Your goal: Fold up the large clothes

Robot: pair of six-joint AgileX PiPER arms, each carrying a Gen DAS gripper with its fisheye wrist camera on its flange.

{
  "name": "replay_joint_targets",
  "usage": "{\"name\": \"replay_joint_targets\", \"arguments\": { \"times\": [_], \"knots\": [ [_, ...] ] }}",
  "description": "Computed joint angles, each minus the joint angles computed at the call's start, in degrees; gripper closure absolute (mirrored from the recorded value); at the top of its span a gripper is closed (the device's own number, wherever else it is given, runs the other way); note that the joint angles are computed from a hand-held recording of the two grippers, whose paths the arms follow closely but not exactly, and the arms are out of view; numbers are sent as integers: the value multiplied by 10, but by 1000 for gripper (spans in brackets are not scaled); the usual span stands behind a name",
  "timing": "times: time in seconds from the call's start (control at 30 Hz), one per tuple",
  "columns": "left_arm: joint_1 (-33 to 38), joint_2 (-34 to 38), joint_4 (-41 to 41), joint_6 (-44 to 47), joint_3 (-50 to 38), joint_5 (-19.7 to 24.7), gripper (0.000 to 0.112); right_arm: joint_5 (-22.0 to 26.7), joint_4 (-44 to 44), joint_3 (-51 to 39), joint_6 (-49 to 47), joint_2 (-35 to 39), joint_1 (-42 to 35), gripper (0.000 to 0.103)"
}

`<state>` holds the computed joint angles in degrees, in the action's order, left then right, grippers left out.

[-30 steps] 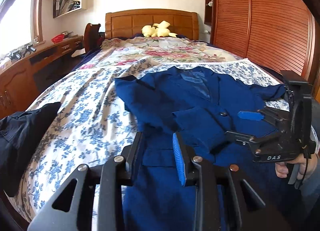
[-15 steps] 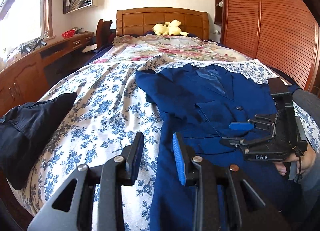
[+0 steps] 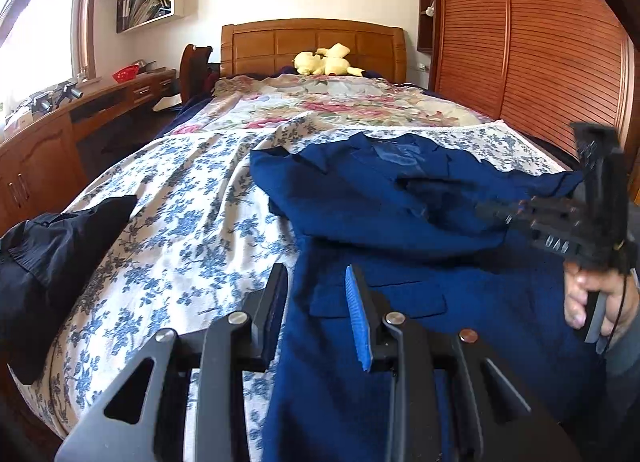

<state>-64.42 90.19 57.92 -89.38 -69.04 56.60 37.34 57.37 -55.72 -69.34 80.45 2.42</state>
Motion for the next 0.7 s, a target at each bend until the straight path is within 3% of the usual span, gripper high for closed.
{"name": "replay_joint_targets", "arguments": {
  "times": [0.6, 0.7],
  "knots": [
    [-6, 133, -33, 91, -178, -22, 84, 118, 113, 40, -129, -118, -272, 98],
    [-8, 154, -41, 109, -209, -20, 84, 160, 125, 40, -138, -128, -336, 98]
  ]
}}
